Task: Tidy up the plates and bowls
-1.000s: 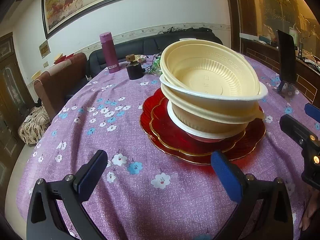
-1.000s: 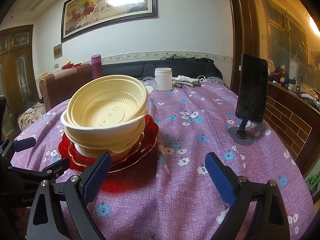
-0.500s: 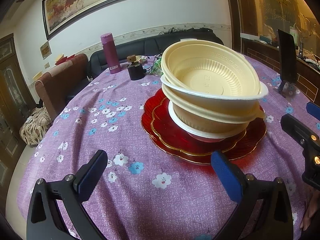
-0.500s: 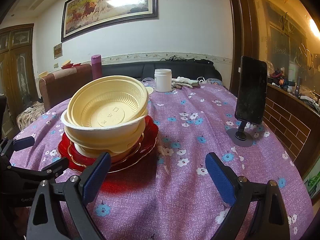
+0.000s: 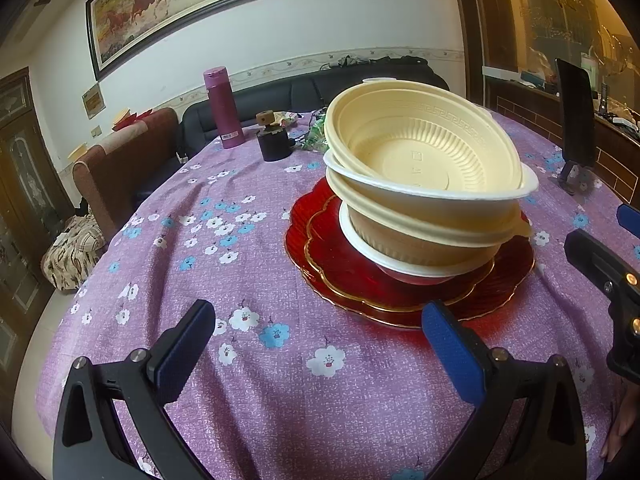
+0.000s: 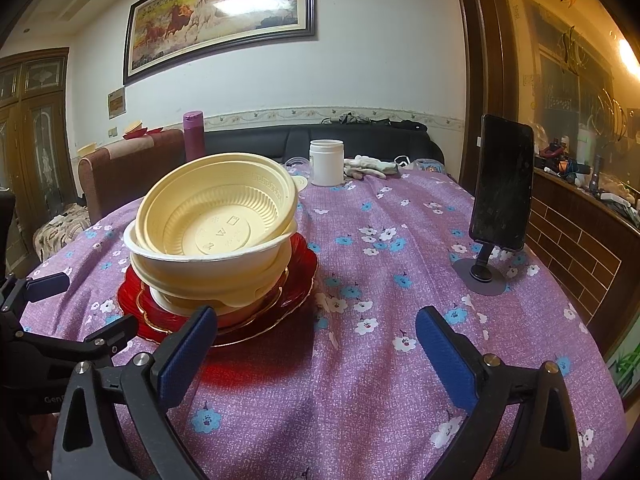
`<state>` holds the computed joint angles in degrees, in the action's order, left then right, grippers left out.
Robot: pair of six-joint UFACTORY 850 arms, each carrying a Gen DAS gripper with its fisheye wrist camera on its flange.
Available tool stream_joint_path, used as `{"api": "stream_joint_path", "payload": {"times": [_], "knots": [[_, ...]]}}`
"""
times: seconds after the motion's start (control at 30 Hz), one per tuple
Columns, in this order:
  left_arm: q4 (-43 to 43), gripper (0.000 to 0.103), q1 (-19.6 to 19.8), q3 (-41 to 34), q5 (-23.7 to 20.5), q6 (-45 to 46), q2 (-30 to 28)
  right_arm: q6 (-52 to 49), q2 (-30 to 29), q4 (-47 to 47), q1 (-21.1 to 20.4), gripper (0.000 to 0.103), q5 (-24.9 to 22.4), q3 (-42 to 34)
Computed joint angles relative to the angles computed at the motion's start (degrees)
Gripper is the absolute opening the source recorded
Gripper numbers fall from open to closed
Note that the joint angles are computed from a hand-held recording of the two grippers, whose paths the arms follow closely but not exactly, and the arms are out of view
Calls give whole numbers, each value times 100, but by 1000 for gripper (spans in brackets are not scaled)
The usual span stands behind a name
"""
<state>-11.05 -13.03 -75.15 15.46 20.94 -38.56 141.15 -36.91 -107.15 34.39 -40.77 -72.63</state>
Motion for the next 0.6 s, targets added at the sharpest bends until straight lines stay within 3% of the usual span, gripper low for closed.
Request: {"api": "stream_joint_path", "payload": {"times": [0.6], "knots": [[112,103,8,-11,-73,-105,4,4,6,-16,-10,101,-1,4]]}}
